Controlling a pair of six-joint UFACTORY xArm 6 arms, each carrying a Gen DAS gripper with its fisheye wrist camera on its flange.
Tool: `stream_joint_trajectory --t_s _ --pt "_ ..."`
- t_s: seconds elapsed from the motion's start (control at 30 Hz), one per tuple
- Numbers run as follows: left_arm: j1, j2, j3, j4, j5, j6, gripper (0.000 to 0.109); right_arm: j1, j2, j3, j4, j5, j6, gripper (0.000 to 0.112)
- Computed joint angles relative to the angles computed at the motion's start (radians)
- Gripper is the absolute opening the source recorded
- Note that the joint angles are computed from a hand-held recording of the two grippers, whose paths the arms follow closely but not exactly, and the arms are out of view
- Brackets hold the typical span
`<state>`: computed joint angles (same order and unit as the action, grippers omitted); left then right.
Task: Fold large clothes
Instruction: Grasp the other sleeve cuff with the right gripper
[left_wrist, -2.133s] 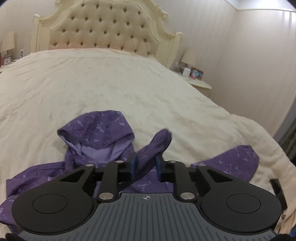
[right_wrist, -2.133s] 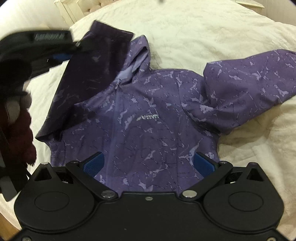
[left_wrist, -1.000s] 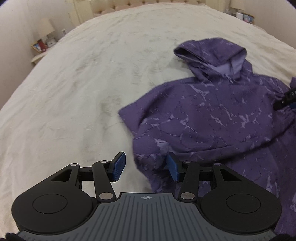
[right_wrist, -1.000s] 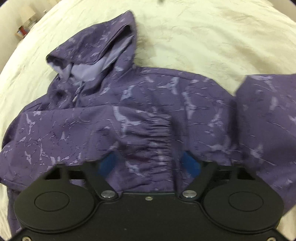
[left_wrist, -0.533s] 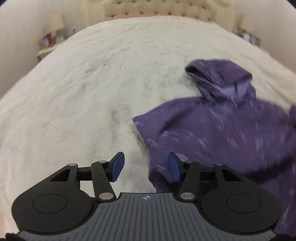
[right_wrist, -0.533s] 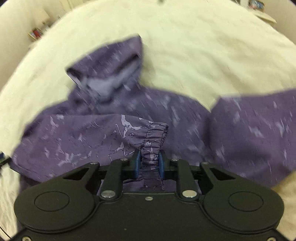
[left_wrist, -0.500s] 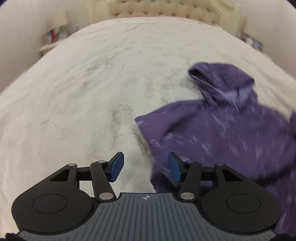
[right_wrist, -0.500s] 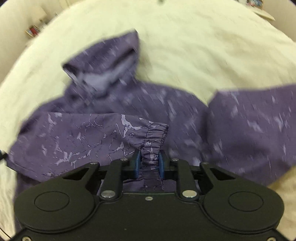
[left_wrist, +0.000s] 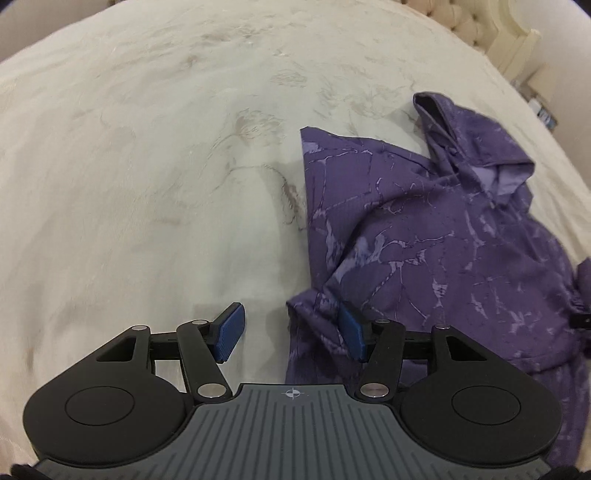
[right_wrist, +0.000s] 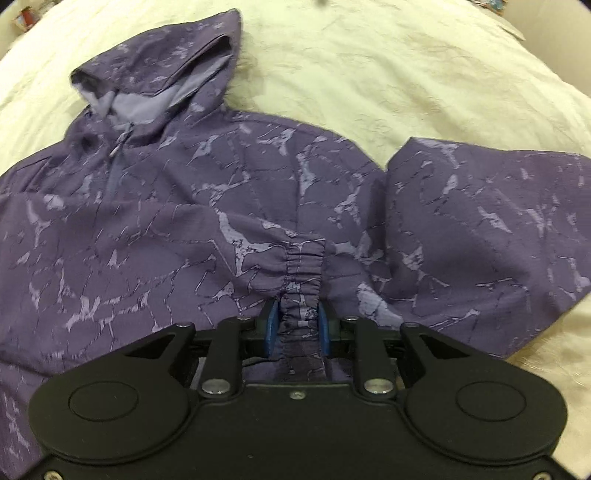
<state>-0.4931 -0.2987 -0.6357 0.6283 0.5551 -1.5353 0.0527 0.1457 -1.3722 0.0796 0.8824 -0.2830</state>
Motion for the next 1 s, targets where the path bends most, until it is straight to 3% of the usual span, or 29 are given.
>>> stream_joint_trajectory --t_s 0.03,0.17,0.27,0.4,0.5,0.7,0.9,0.93,1.0 --pt "0.004 -0.011 0.014 0.000 -0.012 -0.003 0.055 0.009 -0.006 0.002 -0.033 -0.010 0.038 0.046" --pt "0.027 -0.021 0.036 -0.002 -0.055 0.042 0.055 0.062 -0.081 0.057 -0.089 -0.139 0.099 0.053" --pt "0.025 -0.008 0.024 -0.002 -0.058 0.038 0.055 0.119 -0.088 0.025 0.049 -0.164 0.008 0.059" --pt "0.025 -0.001 0.020 -0.003 -0.059 0.016 0.055 0.200 0.016 -0.155 0.358 -0.004 -0.251 0.063" --pt "0.017 0.001 0.014 0.011 -0.043 -0.013 0.055 0.269 0.146 -0.333 0.449 0.163 -0.387 0.063" --pt "0.006 -0.005 0.023 0.055 -0.037 -0.126 0.056 0.360 0.351 -0.586 0.487 0.352 -0.519 0.063" --pt "0.013 -0.008 0.031 0.064 -0.047 -0.147 0.056 0.377 0.444 -0.702 0.455 0.478 -0.553 0.064" --pt "0.014 -0.006 0.032 0.066 -0.050 -0.149 0.056 0.377 0.455 -0.719 0.453 0.495 -0.557 0.057" --pt "0.013 -0.006 0.034 0.075 -0.048 -0.167 0.056 0.372 0.470 -0.745 0.460 0.516 -0.567 0.011"
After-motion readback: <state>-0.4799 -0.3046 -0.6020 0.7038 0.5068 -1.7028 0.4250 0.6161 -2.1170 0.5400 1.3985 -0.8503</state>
